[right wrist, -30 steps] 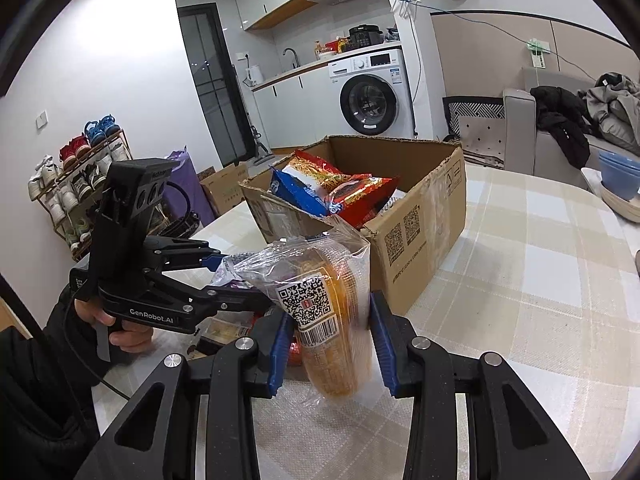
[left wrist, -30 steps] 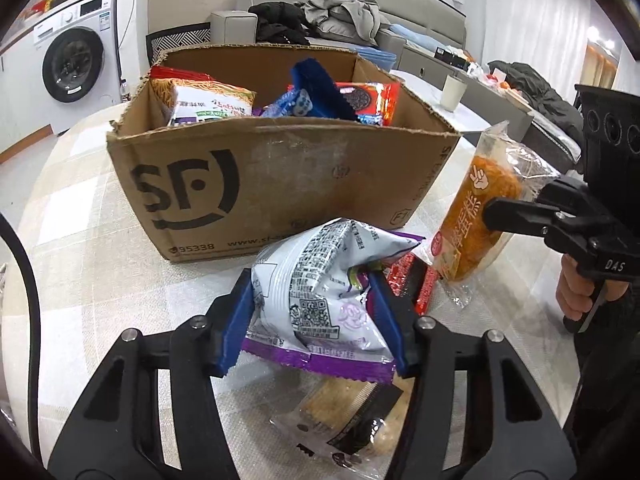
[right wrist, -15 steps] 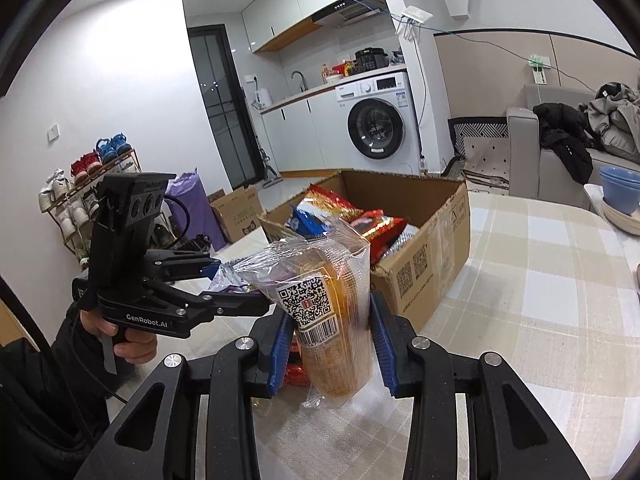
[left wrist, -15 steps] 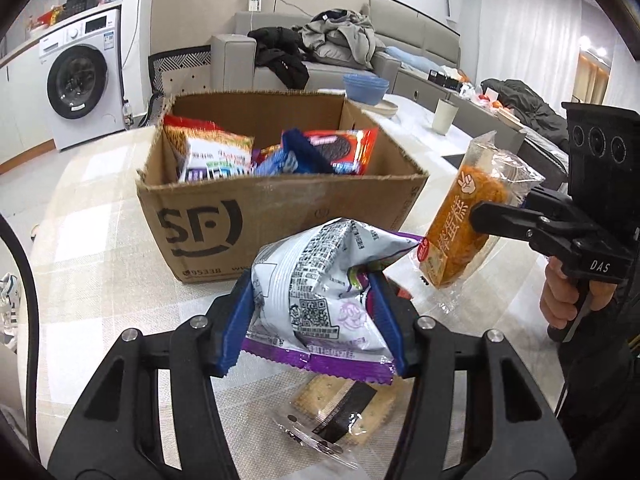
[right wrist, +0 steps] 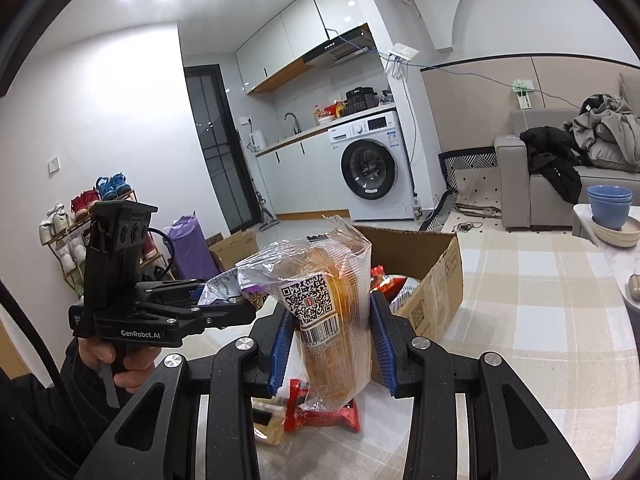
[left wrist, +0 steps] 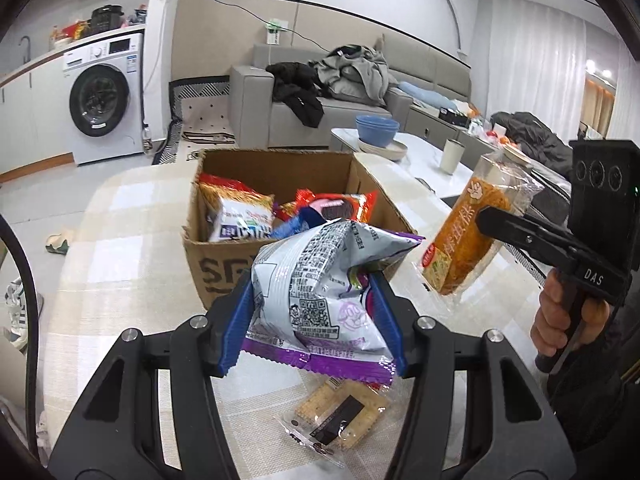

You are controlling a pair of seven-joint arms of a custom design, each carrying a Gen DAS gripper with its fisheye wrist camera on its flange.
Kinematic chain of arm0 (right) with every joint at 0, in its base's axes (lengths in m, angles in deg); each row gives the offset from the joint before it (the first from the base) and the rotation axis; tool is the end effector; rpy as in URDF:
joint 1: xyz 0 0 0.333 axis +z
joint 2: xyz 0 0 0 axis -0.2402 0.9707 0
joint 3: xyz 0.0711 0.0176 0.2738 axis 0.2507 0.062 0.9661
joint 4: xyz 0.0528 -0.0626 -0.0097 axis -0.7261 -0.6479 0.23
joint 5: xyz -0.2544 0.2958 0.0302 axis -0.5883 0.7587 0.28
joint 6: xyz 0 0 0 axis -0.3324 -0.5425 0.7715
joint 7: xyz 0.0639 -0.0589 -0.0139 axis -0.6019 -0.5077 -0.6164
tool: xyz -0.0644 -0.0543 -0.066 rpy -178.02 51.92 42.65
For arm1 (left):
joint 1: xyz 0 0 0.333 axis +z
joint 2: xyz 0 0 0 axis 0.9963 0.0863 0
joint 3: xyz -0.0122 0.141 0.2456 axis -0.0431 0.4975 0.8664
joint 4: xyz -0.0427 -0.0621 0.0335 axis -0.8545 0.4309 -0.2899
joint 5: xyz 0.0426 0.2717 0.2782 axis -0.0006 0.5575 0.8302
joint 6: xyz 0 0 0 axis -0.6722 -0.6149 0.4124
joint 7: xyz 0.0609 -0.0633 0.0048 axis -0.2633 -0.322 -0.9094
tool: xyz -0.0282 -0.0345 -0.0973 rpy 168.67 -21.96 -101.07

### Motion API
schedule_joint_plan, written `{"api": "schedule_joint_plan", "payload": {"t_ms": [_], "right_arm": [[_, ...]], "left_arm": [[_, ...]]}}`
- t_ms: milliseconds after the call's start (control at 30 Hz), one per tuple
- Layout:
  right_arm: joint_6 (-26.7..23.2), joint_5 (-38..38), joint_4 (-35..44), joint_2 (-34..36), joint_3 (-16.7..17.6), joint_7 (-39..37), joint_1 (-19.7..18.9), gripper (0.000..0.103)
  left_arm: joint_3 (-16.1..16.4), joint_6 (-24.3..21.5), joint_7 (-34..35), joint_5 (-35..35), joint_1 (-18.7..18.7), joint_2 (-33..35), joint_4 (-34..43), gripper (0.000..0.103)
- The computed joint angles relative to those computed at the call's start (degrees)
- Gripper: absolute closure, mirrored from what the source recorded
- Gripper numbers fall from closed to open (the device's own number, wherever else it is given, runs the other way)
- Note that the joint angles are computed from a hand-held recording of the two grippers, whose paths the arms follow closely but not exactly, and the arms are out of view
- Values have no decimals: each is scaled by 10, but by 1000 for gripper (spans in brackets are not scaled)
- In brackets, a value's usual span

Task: Organize snacks
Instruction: 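Carry the bread bag and white-purple bag over the box with both tools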

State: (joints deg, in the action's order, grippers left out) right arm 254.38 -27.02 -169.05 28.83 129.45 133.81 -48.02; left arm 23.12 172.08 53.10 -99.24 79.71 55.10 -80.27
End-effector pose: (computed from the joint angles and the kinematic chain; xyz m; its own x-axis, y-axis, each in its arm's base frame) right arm 0.6986 0.1543 0.4913 0.5497 -0.7789 -0.3019 -0.4217 0.0532 -0.9052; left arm 0.7009 -0.1770 0.5674 -0.4219 -0.8912 0.1670 -0.5916 0.1310 -0.7955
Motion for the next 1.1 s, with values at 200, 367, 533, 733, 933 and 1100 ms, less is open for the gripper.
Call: {"api": "schedule_joint_plan", "payload": {"t_ms": [200, 367, 533, 733, 933, 1100], "right_arm": [[27, -17, -8, 0, 8, 21, -3, 66], [25, -54, -4, 1, -10, 50, 9, 69], [23, -73, 2, 9, -6, 60, 10, 70], [30, -89, 5, 15, 0, 71, 7, 70], [55, -126, 3, 31, 15, 94, 3, 69], [88, -165, 14, 58, 26, 115, 8, 69]], "left_arm": [[8, 4, -23, 0, 4, -22, -16, 50], [10, -2, -30, 1, 10, -29, -17, 50], [7, -1, -23, -6, 14, -34, -23, 50], [12, -3, -38, 5, 7, -28, -8, 50], [15, 4, -52, 18, 2, -19, 12, 50], [21, 2, -79, 40, -6, 7, 57, 50]]}}
